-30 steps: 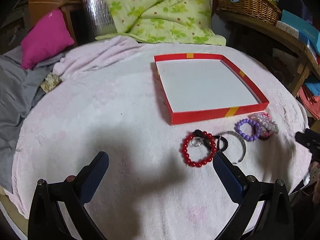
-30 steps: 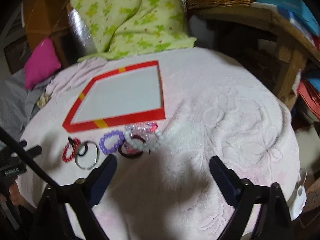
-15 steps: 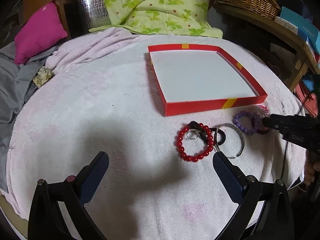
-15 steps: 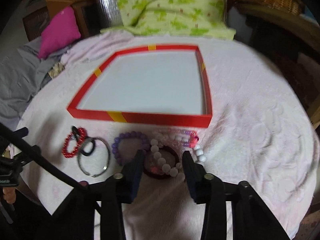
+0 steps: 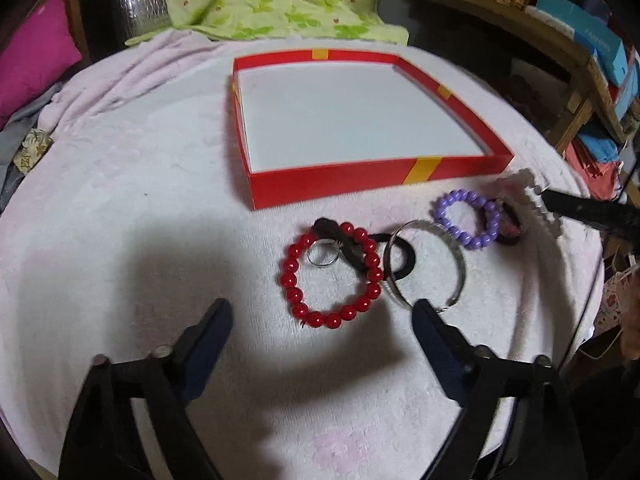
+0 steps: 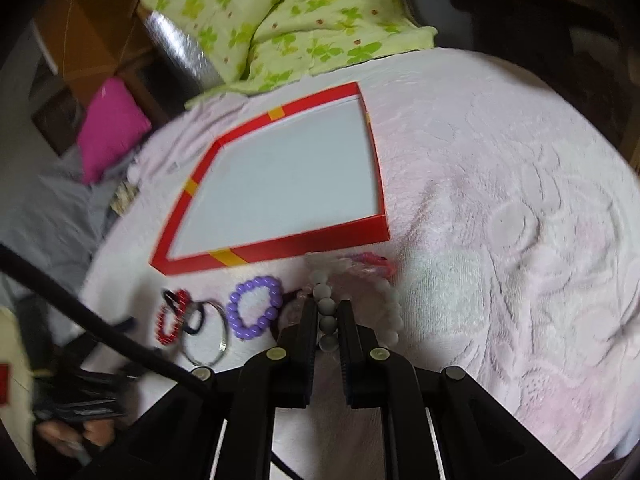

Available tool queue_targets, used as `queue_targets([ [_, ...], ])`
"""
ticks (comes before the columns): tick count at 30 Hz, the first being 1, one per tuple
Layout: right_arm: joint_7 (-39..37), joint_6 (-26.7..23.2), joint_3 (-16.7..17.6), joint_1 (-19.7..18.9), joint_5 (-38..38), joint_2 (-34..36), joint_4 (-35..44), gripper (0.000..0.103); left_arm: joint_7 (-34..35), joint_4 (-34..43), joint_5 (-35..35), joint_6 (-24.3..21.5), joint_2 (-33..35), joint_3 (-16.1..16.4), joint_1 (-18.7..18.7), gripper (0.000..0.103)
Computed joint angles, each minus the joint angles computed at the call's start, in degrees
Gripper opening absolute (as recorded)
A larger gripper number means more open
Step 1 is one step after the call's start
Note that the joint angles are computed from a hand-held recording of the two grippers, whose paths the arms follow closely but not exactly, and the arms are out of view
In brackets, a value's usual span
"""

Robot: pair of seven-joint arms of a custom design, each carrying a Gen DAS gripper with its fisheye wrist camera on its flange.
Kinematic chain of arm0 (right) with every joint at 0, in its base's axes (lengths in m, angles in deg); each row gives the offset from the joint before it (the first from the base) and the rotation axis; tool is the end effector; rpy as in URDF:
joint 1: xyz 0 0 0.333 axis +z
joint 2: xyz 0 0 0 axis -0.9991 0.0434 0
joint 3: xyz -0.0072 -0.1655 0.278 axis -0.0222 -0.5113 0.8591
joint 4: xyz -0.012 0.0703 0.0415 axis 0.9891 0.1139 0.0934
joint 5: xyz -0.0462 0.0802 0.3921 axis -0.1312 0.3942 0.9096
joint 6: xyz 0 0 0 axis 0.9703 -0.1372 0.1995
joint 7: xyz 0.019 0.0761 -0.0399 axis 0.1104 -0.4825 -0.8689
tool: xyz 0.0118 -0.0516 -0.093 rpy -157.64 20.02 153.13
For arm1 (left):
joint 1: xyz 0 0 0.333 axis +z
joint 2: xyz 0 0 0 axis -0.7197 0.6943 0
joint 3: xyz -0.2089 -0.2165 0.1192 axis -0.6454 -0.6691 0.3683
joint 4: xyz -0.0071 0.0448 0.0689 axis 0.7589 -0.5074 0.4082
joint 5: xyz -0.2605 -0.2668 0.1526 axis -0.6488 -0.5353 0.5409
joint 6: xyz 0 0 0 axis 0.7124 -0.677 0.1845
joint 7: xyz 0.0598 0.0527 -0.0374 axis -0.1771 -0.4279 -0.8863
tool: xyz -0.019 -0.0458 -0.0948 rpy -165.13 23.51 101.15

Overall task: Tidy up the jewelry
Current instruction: 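Grasp the white pearl bracelet with the right tool while the left tool grasps the red bead bracelet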

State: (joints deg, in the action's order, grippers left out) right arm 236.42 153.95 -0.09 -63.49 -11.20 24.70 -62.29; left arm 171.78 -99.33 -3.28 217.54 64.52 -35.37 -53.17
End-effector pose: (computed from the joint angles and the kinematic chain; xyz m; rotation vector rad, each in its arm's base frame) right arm 0.4720 0.3385 0.5683 -1.3306 2.0249 -0.3357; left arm 0.5629 -0.1732 0.5635 -1.3491 2.5210 -0.7600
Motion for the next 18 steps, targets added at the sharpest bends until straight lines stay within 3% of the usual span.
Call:
queue_targets([
  [2,2.3,3.9,-0.3,-0.4,0.2,-1.0,-1.9,0.010,-0.1,1.1,-0.5,-1.5,1.1,0.1,0.0,0.067],
  [4,4.0,7.4,-0.3,-0.9,0.4,-1.8,-3.5,0.010,0.8,0.6,-1.1,-0.4,1.0,0.0,-0.1,0.063],
  [11,7.4,18.2,-0.3,-2.3,1.5,-2.3,-6.7,0.010,7.0,-0.2,-5.2,0.1,0.3,0.6,0.2,0.020],
  [13,9.4,21.2,0.1,-3.2,0.9,-2.3,-7.4,0.010,8.3,-0.1,-7.2,-0.7,0.2,1.1,0.5,0.017],
  [14,10.5,22.5,0.4,-3.7,0.4,-2.2,-7.6,0.010,8.8,-0.1,-7.9,-0.9,0.0,1.2,0.7,0.010],
  [18,14.3,28.8,1.2,-5.5,-0.5,-1.8,-9.1,0.010,11.5,-0.4,-11.5,-0.5,-0.9,1.8,1.2,0.010],
])
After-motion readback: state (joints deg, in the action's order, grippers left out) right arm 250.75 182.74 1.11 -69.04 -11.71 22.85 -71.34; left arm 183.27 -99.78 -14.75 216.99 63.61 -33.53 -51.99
